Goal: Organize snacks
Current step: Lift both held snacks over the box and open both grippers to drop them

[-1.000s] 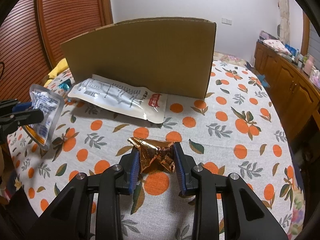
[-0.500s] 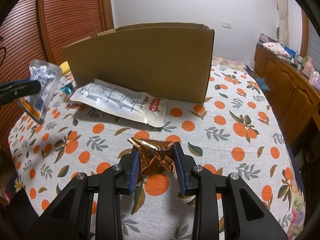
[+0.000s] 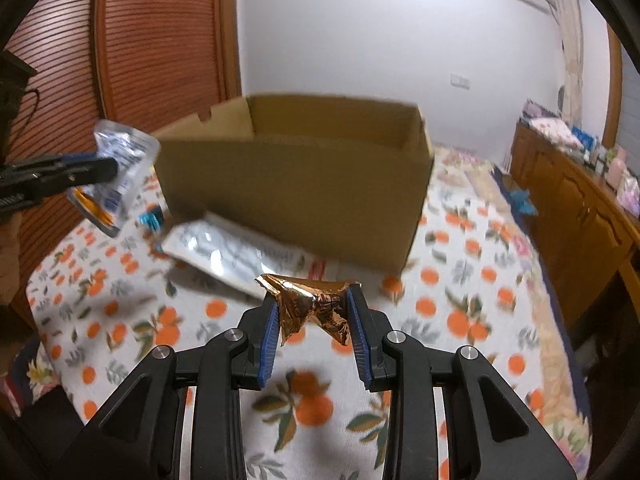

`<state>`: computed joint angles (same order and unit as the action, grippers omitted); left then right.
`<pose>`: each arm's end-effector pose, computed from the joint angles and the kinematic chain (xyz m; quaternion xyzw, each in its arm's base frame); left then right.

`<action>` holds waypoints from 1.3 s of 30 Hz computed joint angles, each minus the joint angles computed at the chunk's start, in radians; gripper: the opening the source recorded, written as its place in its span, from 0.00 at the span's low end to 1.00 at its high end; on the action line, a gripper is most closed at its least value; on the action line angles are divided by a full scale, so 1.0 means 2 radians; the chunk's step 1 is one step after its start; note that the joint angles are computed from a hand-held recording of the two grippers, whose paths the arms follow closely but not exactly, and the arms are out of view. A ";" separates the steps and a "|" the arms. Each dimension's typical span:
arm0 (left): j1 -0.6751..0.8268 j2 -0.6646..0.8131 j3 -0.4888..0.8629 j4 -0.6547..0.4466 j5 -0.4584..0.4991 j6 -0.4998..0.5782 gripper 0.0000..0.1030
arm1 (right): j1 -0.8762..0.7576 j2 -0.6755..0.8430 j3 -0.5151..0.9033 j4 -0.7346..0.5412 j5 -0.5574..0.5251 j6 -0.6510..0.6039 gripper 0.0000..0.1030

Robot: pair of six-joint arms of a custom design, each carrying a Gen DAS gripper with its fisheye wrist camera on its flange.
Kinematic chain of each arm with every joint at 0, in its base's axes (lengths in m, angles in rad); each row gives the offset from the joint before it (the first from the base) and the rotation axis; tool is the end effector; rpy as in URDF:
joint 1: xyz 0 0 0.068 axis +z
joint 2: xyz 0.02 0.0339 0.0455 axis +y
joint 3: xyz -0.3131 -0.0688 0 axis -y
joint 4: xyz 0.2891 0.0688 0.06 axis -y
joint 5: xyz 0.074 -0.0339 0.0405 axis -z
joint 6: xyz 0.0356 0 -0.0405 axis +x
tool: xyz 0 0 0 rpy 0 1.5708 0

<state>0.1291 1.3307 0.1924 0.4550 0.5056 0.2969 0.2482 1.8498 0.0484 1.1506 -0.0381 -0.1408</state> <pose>0.2033 0.0090 0.1139 0.1803 0.8624 -0.1329 0.4540 0.1797 0.0469 0.0529 -0.1815 0.8774 0.0409 0.4423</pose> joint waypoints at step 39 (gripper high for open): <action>-0.049 0.214 0.238 -0.023 -0.055 -0.018 0.22 | 0.003 -0.006 0.267 -0.251 -0.056 -0.036 0.31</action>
<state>0.0314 1.7591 0.6680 0.4084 0.3964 0.2613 0.2538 1.8383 0.5819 0.6478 -0.1508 -0.2131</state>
